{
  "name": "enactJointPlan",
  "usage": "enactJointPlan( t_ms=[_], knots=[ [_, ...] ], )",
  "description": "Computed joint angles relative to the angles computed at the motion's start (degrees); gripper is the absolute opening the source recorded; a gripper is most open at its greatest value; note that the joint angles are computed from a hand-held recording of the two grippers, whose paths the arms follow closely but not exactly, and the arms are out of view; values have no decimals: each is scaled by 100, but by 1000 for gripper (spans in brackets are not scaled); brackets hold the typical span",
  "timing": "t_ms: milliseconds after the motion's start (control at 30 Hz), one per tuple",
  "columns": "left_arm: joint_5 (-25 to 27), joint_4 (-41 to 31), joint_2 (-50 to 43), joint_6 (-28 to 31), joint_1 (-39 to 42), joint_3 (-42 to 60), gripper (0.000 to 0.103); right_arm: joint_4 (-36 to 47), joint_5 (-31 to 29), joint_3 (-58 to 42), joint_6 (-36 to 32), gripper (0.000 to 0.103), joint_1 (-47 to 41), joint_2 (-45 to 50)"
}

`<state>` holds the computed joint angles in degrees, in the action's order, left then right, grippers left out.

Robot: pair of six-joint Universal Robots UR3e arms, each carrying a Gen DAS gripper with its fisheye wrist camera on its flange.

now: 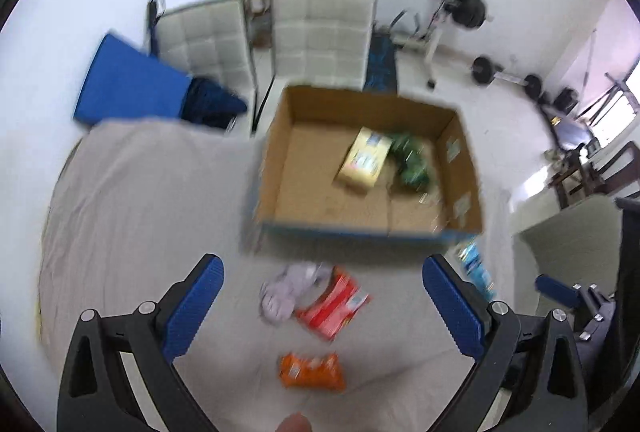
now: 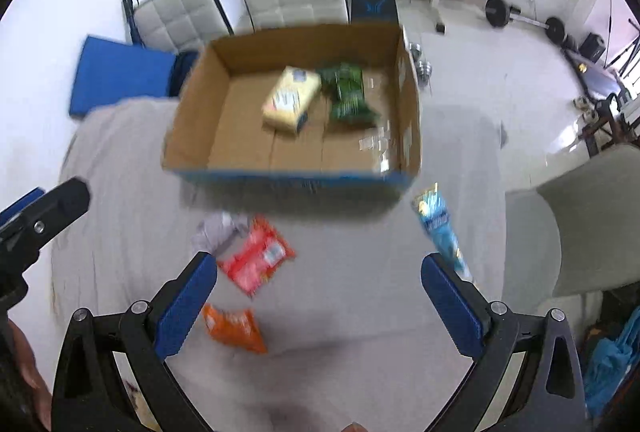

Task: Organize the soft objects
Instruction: 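Withdraw both tools from the box toward the remaining items, then grasp the orange snack bag with the left tool while the right grasps the red bag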

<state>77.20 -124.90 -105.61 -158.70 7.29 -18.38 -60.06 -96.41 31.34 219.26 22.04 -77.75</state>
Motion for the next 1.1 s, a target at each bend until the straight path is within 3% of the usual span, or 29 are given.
enactJointPlan(
  t_ms=[167,300,433,500,767,800,867,933,1100],
  knots=[
    [557,161,1232,191,537,-3000,102,-817,492,3000,389,103,-57,-1378],
    [266,147,2060,87,1450,-5399,102,-1605,892,5366,594,103,-241,-2623],
    [79,420,2496,-239,2033,-7252,102,-1878,1134,6594,798,103,-452,-3413],
    [-39,730,2536,-460,2082,-7848,96,-1860,1187,6919,836,103,-565,-3673],
    [-853,1583,2168,-1235,2019,-8692,93,-1891,1296,7354,712,103,-886,-4032],
    [-918,1642,2045,-1336,1961,-8616,90,-1964,1340,7361,697,103,-887,-3991],
    [-939,1860,1943,-1558,1864,-8664,75,-2100,1403,7270,655,103,-879,-3791],
    [-863,1872,1842,-1541,1800,-8534,53,-2276,1520,7135,607,103,-850,-3536],
    [-361,1915,1812,-1188,1544,-8127,47,-2994,1870,6724,558,103,-734,-2557]
  ],
)
